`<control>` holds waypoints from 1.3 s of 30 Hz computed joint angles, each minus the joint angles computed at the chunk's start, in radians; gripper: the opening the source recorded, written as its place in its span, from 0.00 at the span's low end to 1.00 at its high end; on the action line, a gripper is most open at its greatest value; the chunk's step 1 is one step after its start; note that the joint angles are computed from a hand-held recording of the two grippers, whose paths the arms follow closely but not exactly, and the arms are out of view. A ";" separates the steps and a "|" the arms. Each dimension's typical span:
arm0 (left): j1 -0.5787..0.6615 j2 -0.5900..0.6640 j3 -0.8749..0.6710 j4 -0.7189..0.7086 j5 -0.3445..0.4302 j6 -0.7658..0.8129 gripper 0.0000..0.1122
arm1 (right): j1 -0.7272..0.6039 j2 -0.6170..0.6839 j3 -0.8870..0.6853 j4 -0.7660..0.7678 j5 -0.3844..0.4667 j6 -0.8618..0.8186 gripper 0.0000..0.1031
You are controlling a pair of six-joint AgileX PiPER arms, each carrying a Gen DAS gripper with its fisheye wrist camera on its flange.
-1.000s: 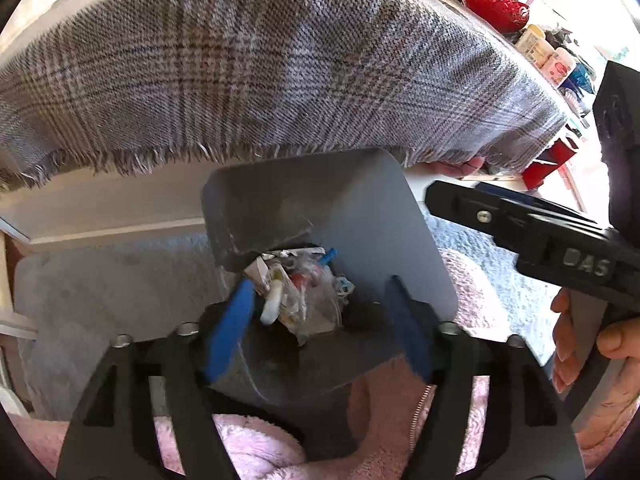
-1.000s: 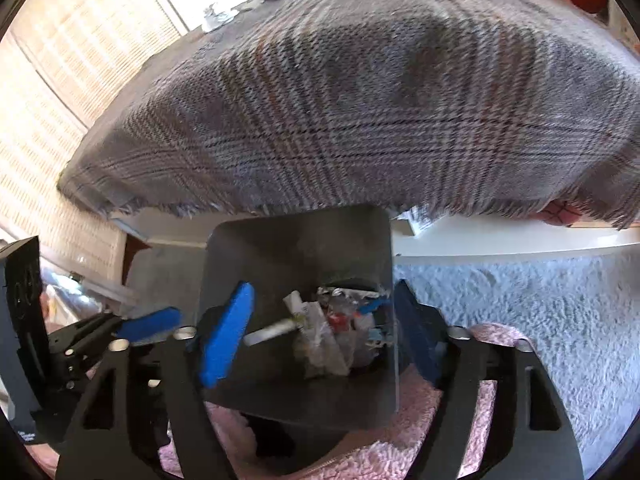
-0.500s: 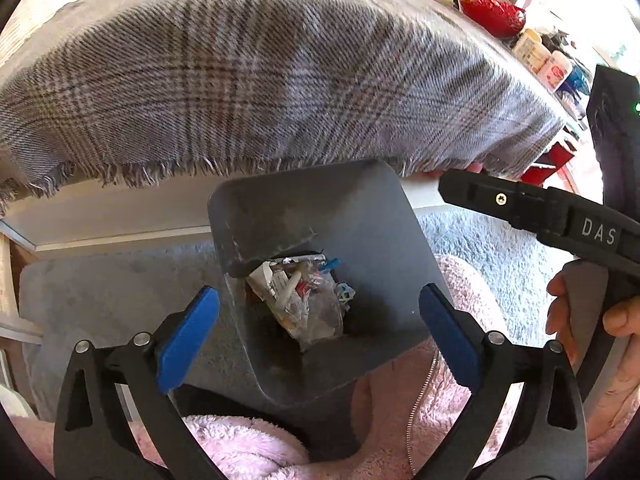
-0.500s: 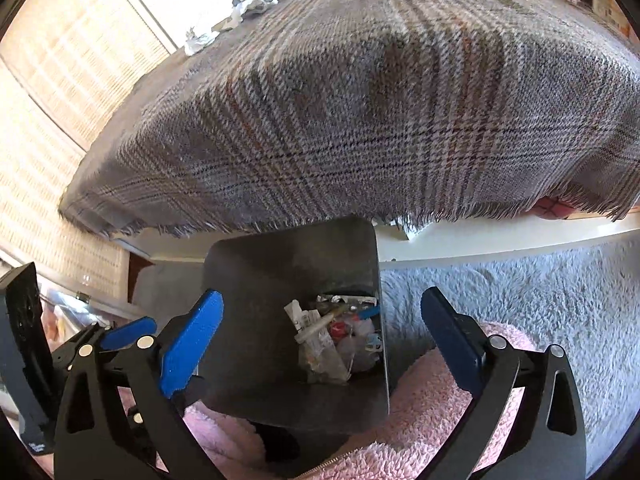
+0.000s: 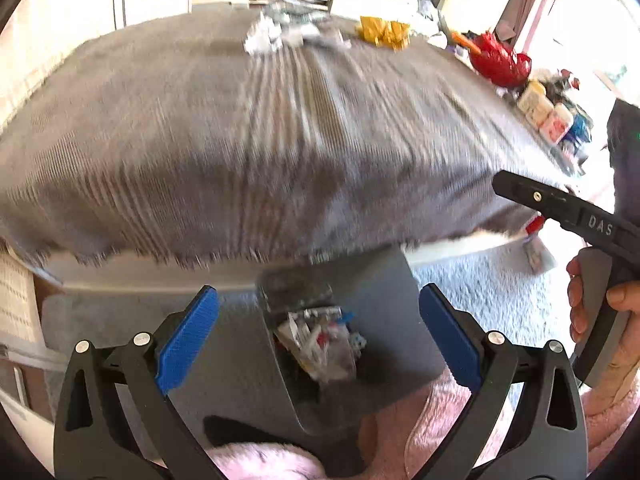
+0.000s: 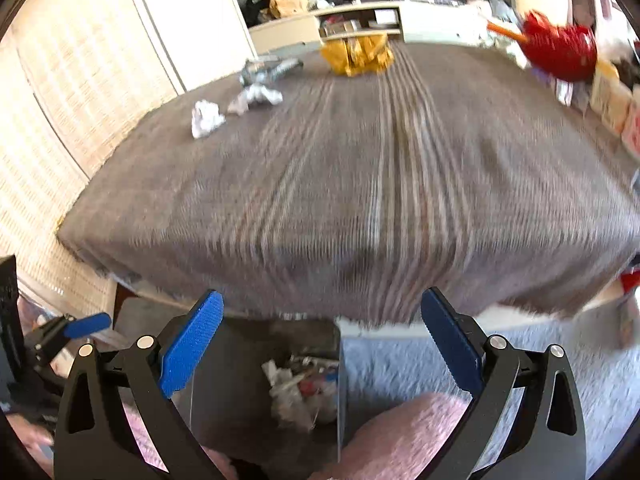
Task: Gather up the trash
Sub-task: 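Raise both open tools back over the crumpled paper on the table, then grasp the crumpled white receipt with the left tool while the right grasps white paper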
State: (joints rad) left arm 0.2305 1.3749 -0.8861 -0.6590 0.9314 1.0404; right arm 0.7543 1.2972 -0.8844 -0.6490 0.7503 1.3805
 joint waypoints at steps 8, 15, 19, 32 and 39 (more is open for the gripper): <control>-0.057 0.164 -0.305 0.024 0.009 -0.136 0.84 | -0.167 0.110 -0.216 0.100 -0.025 -0.291 0.97; -0.162 0.319 -0.503 0.113 -0.111 -0.246 0.84 | -0.283 0.294 -0.429 0.241 -0.048 -0.491 0.97; -0.200 0.398 -0.582 0.170 -0.143 -0.280 0.84 | -0.328 0.408 -0.560 0.301 -0.032 -0.579 0.97; -0.250 0.737 -1.077 0.253 0.051 -0.445 0.72 | -0.431 0.782 -1.095 0.549 0.133 -0.844 0.95; -0.261 0.898 -1.332 0.251 0.192 -0.487 0.44 | -0.442 0.924 -1.308 0.624 0.235 -0.927 0.74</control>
